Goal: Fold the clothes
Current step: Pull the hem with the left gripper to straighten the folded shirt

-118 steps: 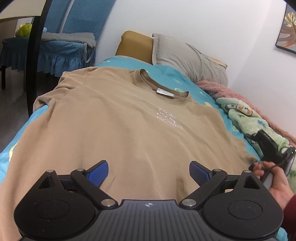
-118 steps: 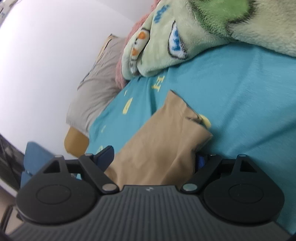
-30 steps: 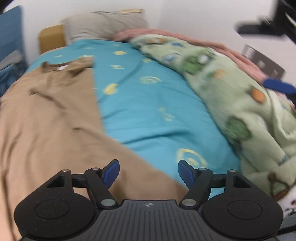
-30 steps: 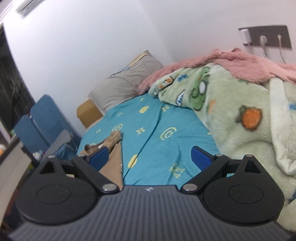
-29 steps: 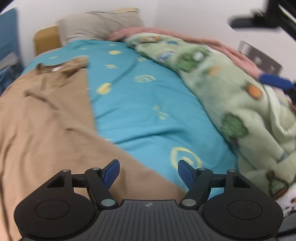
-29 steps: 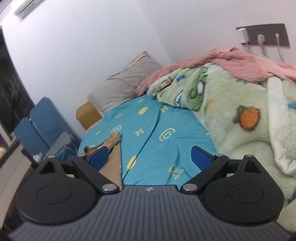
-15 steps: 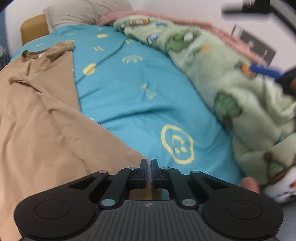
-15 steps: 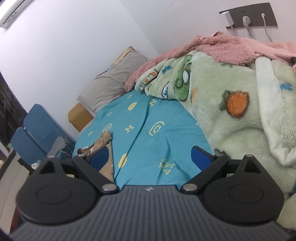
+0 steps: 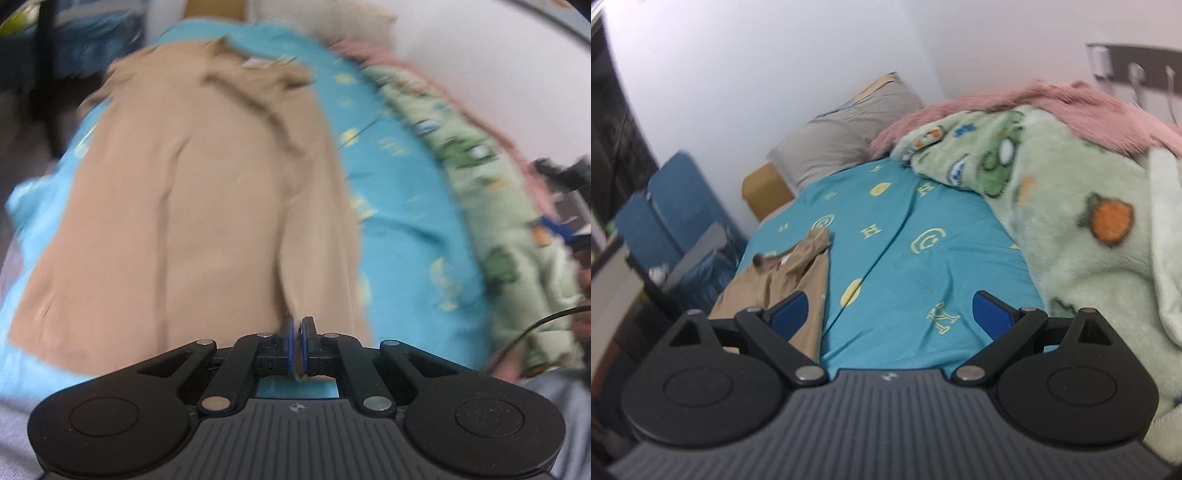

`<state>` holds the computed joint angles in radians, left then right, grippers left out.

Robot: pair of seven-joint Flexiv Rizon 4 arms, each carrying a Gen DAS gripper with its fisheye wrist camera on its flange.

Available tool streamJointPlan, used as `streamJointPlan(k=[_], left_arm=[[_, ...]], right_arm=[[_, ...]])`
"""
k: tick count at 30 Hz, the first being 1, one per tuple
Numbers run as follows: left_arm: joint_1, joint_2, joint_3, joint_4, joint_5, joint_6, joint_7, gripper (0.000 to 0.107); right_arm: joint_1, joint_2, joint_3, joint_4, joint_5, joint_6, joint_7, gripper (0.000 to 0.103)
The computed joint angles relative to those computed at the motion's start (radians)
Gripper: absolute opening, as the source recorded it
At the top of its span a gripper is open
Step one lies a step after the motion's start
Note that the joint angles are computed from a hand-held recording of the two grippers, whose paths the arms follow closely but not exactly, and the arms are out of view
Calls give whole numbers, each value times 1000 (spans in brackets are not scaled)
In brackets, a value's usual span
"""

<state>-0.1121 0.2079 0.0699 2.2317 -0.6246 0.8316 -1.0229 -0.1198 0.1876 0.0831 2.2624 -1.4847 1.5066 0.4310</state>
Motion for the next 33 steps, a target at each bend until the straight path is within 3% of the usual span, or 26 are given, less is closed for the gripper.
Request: streamJointPlan(k=[2, 5, 7, 13, 16, 18, 20, 22, 29, 30, 32, 33], left_arm=[[9, -5, 3, 2, 22, -1, -4, 5], [2, -3, 6, 2, -7, 8, 33, 18], [-8, 4, 1, 10, -16, 54, 75, 42], [-73, 16, -12, 32, -124, 264, 191, 83], [-118, 6, -20, 20, -184, 385, 262, 98], [-164, -11, -21, 13, -264, 464, 333, 102], [-214, -31, -18, 6, -384, 500, 433, 102], [-214, -60, -20, -7, -436, 451, 465, 99], [-99, -178, -56, -41, -321, 273, 356, 75], [-84, -186, -58, -44, -301, 247, 330, 67], [-58, -199, -60, -48, -244, 220, 266, 40], [-46, -201, -60, -49, -209, 215, 220, 8]], right_arm=[[17, -6, 11, -3, 43, -10, -62, 97], [35, -11, 30, -5, 95, -27, -125, 97], [42, -16, 41, -12, 101, -33, -130, 97], [66, -48, 38, -56, -29, -21, -23, 97], [92, -60, 30, -77, -76, -33, -2, 97], [104, -66, 21, -89, -117, -32, 21, 97], [118, -69, 16, -95, -135, -41, 29, 97], [128, -70, 13, -96, -139, -45, 29, 97], [143, -73, 23, -74, -22, -66, -61, 97], [144, -74, 25, -71, -9, -67, -71, 97], [146, -75, 29, -67, 17, -68, -89, 97], [147, -76, 32, -66, 26, -70, -96, 97]])
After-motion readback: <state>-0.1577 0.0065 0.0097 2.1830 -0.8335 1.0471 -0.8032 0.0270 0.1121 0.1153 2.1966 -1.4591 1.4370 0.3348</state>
